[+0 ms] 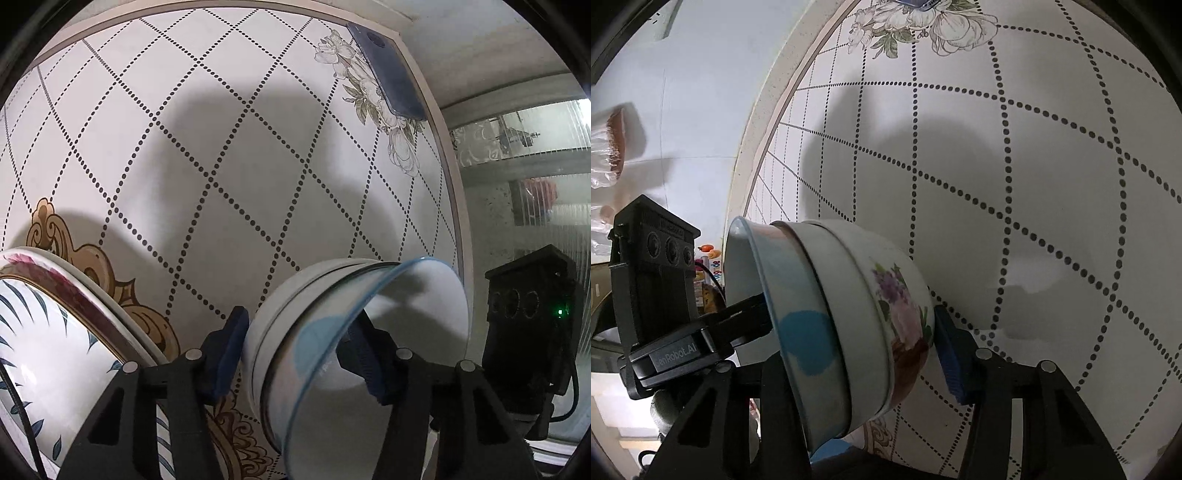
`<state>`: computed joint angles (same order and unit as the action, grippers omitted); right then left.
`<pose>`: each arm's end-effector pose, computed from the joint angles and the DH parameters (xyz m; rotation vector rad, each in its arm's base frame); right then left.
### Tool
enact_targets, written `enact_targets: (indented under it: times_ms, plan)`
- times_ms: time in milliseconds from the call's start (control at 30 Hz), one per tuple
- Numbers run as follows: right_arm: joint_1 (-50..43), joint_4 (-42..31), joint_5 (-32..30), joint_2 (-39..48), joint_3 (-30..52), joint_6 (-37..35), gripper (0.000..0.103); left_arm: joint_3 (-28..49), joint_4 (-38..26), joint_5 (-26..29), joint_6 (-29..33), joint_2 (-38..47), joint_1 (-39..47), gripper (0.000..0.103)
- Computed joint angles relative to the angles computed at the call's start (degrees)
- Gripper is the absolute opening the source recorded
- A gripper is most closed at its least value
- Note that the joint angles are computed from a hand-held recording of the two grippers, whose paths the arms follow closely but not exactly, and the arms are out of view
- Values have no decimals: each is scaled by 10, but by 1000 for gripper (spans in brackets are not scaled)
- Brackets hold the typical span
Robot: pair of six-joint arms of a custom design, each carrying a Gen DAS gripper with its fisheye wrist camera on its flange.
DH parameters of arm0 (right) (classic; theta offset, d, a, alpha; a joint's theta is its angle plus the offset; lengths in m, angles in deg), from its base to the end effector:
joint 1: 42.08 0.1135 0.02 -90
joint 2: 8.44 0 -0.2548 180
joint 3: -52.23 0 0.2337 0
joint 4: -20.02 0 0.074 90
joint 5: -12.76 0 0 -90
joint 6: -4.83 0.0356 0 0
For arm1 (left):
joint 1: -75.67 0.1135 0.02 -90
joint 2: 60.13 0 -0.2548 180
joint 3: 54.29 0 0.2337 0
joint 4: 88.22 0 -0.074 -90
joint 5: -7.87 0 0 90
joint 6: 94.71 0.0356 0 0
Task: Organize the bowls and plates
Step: 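Lift the bowl stack with both tools and carry it over the plates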
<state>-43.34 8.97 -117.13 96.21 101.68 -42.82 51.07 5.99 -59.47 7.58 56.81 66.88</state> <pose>0.2591 0.0171 0.0754 0.8350 2.6578 1.1489 0.3445 -0.0671 0.1878 -0.5051 -2.9242 0.6001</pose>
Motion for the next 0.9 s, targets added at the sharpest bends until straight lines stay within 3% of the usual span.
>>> enact_targets:
  times_ms: [500, 900]
  plan:
    - [14, -81, 14, -52, 32, -14, 53, 48, -56, -2, 11, -19, 16, 53]
    - [71, -168, 2, -75, 123, -8, 53, 105, -131, -13, 32, -53, 91, 53]
